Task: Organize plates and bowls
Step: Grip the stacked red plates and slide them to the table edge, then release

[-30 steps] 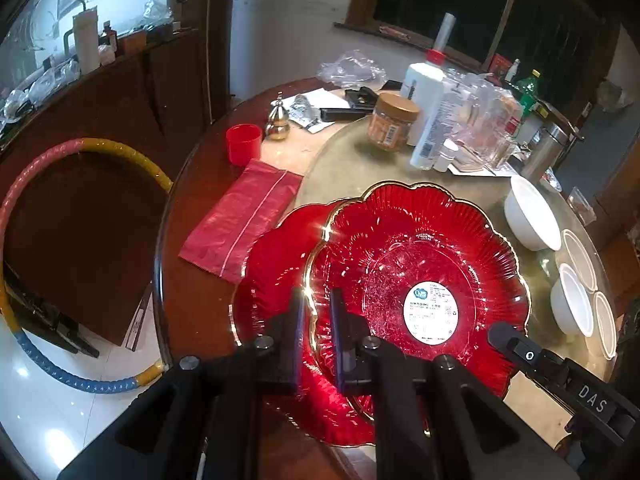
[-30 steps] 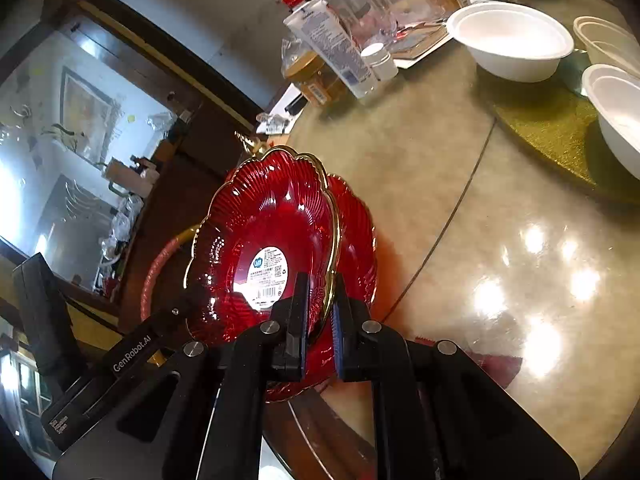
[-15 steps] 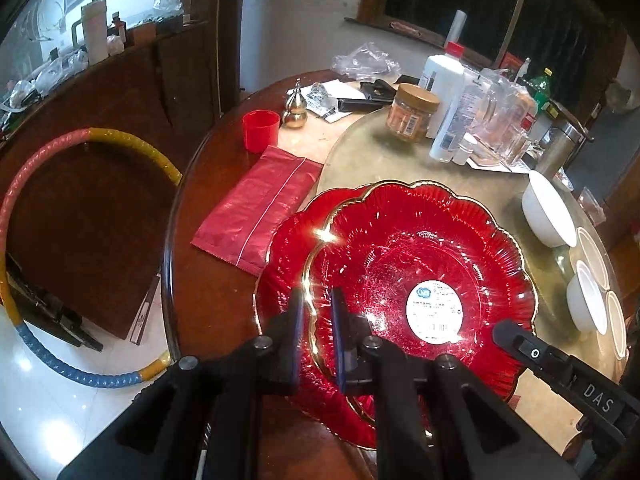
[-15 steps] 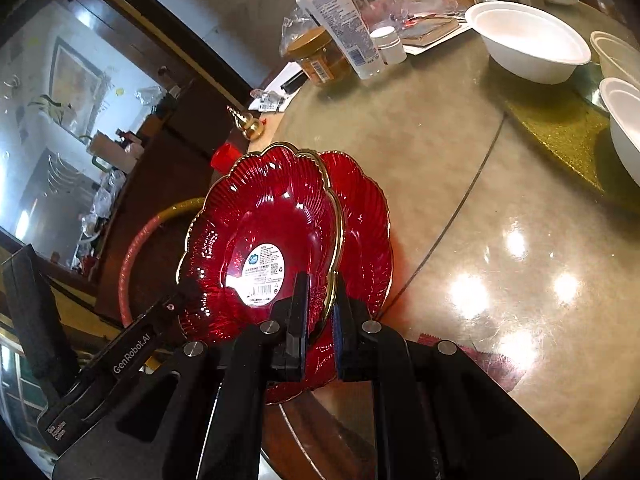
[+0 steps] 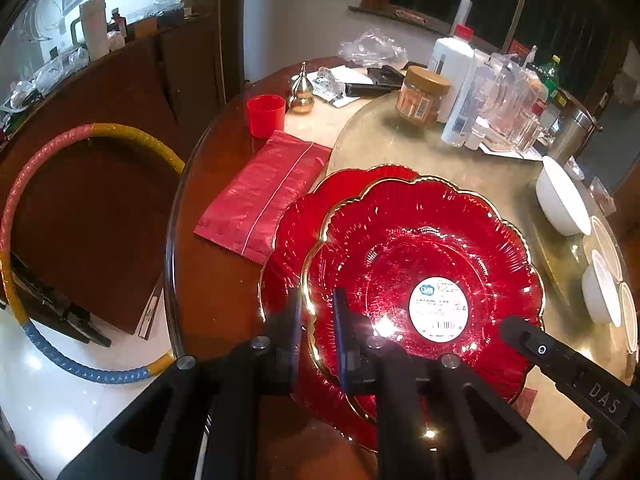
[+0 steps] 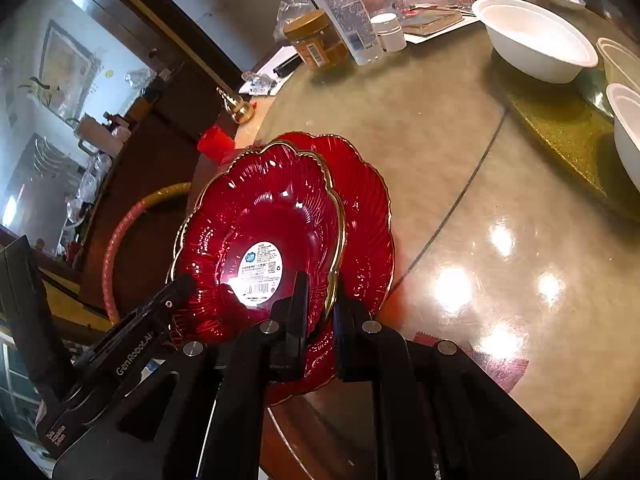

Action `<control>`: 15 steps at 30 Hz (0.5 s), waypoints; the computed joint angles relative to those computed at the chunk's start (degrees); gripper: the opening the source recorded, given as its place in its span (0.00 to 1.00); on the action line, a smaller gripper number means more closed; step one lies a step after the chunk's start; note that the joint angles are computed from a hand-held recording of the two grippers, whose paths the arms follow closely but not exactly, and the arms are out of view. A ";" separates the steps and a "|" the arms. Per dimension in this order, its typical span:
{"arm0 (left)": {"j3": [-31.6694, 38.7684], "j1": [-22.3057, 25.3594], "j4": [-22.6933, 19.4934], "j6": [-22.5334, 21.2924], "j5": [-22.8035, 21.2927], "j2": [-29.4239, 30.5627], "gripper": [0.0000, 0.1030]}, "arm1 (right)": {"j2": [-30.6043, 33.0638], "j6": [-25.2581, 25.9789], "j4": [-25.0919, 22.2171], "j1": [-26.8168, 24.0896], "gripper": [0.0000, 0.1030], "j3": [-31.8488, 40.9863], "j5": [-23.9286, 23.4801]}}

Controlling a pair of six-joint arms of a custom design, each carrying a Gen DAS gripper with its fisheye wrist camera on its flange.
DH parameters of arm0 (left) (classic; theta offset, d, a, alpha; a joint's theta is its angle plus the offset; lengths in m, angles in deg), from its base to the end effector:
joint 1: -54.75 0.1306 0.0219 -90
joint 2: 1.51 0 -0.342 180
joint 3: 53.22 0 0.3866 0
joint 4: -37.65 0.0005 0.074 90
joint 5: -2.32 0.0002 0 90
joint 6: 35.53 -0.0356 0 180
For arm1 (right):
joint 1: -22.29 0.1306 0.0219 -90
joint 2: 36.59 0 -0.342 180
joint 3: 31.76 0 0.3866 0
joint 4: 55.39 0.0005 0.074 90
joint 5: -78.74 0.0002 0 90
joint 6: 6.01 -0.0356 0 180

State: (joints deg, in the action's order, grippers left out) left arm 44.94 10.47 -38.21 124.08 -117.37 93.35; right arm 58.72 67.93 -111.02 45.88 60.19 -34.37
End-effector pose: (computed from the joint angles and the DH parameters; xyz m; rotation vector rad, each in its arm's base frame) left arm 0.3471 -0.3145 0.3935 -0.6592 2.4615 0.0408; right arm 0.4476 0.2102 0.3569 -0.3260 2.6507 0.7637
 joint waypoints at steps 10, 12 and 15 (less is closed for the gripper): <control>1.04 0.26 -1.82 0.22 -0.18 1.37 0.15 | 2.01 0.97 -2.28 0.96 0.14 2.42 2.16; 1.31 0.35 -1.98 0.23 -0.18 1.61 0.15 | 1.97 1.62 -2.50 1.41 0.15 2.70 3.91; 1.89 0.22 -2.60 0.27 -0.88 2.05 0.15 | 1.91 2.41 -2.65 1.84 0.19 2.90 5.35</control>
